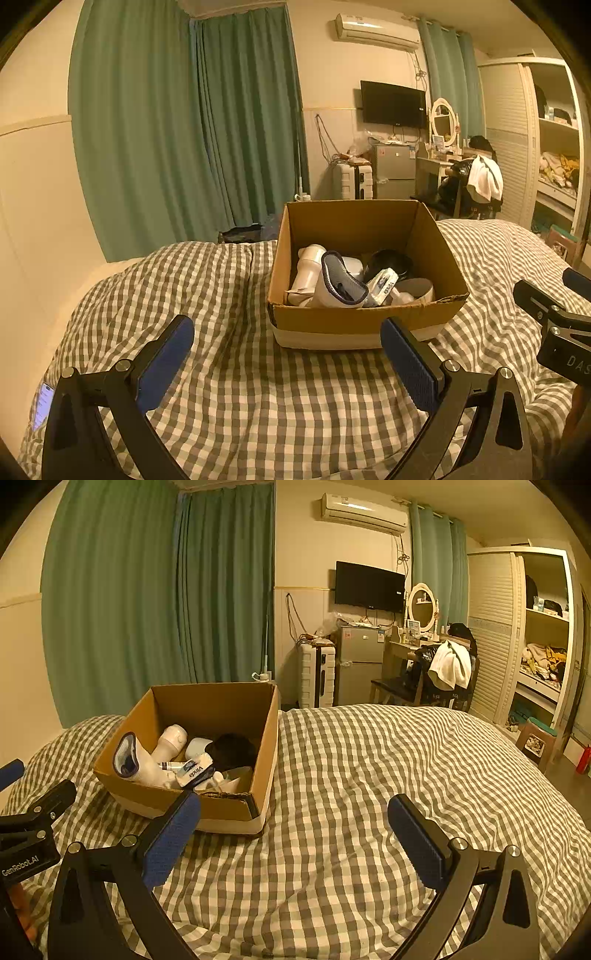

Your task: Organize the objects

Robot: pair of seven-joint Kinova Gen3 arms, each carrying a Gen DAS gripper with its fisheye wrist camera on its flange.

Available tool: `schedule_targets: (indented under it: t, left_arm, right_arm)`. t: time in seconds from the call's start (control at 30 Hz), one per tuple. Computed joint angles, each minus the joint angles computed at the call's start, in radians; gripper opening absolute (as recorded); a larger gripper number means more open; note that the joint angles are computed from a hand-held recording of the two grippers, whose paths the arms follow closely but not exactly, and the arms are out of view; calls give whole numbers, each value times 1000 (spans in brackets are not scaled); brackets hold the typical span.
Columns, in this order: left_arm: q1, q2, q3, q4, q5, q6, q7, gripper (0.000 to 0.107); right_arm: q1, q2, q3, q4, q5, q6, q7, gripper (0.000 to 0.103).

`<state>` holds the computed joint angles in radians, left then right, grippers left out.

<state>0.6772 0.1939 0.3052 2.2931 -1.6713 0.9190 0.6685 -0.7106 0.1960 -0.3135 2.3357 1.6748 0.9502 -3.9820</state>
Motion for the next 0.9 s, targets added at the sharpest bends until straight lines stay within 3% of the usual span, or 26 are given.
schedule_targets:
  t: [0.9]
  left_arm:
    - [-2, 6, 1, 10, -5, 17, 34, 103]
  right_arm:
    - [1, 14, 4, -12, -7, -11, 16, 102]
